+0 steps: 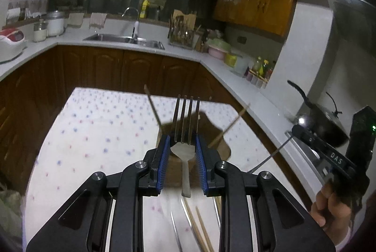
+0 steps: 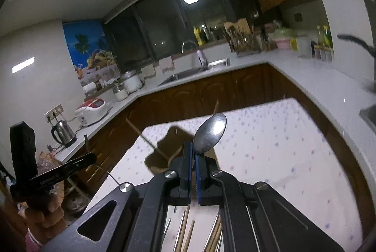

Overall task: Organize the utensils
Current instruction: 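Carry the fork and spoon over the holder and lower them inside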

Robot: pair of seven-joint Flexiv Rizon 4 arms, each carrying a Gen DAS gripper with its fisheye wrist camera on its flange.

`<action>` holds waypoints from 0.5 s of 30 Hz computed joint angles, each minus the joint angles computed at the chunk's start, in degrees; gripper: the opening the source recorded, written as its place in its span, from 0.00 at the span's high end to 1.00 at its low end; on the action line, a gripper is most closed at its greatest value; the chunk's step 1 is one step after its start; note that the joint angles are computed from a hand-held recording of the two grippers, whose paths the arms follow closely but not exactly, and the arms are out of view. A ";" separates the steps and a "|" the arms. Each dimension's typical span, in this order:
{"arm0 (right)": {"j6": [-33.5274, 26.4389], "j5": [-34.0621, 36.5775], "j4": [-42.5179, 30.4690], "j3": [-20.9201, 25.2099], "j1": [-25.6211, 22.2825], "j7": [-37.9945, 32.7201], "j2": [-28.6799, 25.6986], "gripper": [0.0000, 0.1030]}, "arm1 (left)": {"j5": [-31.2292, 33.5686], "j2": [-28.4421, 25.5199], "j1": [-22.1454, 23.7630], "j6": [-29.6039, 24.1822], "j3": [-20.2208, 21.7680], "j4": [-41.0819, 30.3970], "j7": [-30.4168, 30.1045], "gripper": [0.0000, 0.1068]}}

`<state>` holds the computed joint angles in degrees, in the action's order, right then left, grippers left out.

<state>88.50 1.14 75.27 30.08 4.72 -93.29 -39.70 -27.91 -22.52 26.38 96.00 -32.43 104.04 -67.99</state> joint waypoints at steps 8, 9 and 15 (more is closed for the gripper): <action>1.14 -5.55 -8.95 -9.88 7.82 4.02 -4.07 0.98 | 2.39 -7.53 -14.92 -4.00 17.74 -16.08 -3.47 0.81; 0.75 -6.21 -9.90 -10.63 8.37 4.57 -4.63 0.98 | 2.70 -8.38 -15.94 -4.21 19.07 -17.29 -3.90 0.81; -0.87 -9.56 -14.06 -15.71 11.86 7.18 -8.32 0.98 | 4.86 -14.29 -19.37 -5.11 23.59 -23.30 -5.63 0.81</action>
